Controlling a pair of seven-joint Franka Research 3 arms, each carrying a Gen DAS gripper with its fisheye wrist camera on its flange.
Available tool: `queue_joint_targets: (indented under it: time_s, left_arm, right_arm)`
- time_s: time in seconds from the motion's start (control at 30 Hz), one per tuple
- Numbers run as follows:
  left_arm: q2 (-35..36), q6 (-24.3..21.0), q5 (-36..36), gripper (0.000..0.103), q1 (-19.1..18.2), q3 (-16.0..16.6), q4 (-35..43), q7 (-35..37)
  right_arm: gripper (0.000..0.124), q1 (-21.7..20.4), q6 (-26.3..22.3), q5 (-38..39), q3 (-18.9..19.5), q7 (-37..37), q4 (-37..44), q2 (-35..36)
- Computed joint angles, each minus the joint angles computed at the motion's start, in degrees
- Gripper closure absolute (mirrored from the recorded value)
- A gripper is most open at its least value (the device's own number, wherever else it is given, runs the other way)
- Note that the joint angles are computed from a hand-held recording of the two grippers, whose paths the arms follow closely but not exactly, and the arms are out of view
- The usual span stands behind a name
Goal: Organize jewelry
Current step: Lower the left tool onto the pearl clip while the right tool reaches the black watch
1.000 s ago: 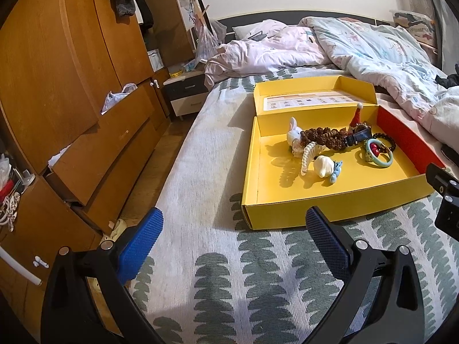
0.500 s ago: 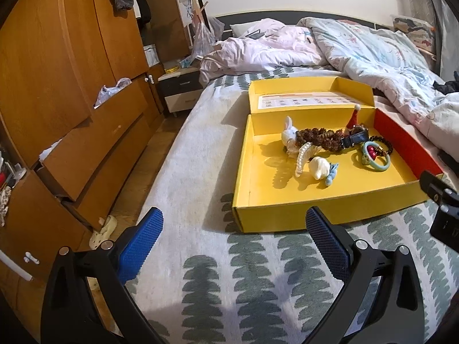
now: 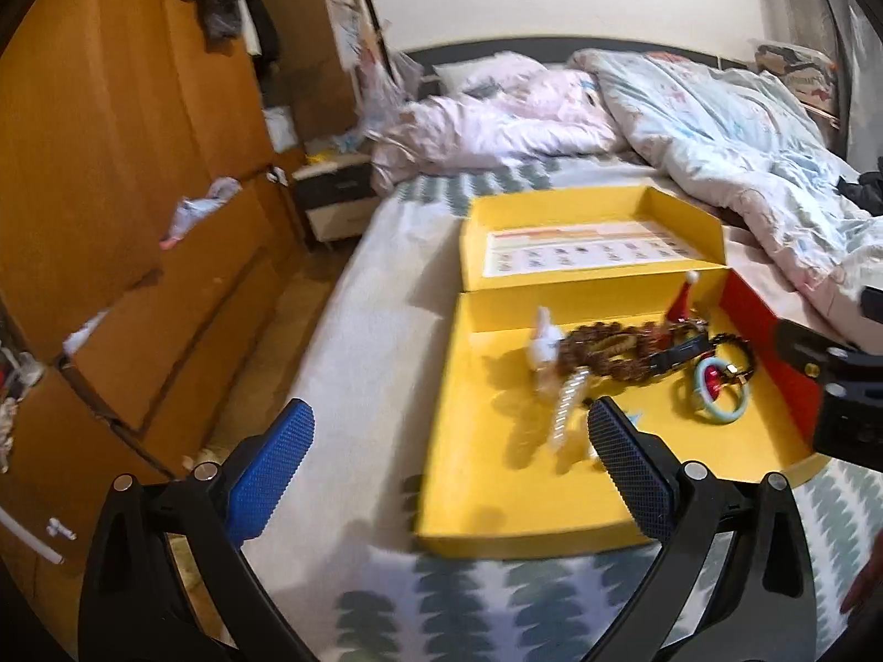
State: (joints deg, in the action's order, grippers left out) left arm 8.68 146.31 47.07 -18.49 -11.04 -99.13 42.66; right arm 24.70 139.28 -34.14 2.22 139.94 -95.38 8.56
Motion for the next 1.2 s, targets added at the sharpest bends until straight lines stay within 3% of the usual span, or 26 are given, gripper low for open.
queue_joint_targets:
  time_s: [0.1, 0.23, 0.43, 0.73, 1.2]
  left_arm:
    - [5.5, -4.1, -1.9, 0.004, -1.3, -0.3, 7.0, 3.1]
    - [11.9, -8.9, -5.8, 0.004, -3.2, 0.3, 15.1, 7.8]
    - [18.7, -12.9, -15.3, 0.004, -3.7, 0.6, 23.4, 14.8]
    - [24.8, -19.8, -18.2, 0.004, -5.7, 2.5, 31.7, 19.3]
    - [30.9, -26.5, -23.6, 0.004, -6.3, 3.1, 40.7, 23.5]
  right_arm:
    - [0.024, -2.0, 0.2, 9.2, 0.4, -8.2, 5.1, 4.1]
    - [0.024, -3.0, -7.0, 19.1, -0.3, -17.0, 16.9, 12.3]
    - [0.024, -2.9, -11.7, 25.4, -2.1, -22.7, 25.6, 19.6]
    - [0.024, -3.4, -15.9, 30.1, -3.4, -27.1, 34.6, 26.6]
    - [0.040, -3.4, -20.3, 31.9, -4.1, -29.5, 41.9, 33.1]
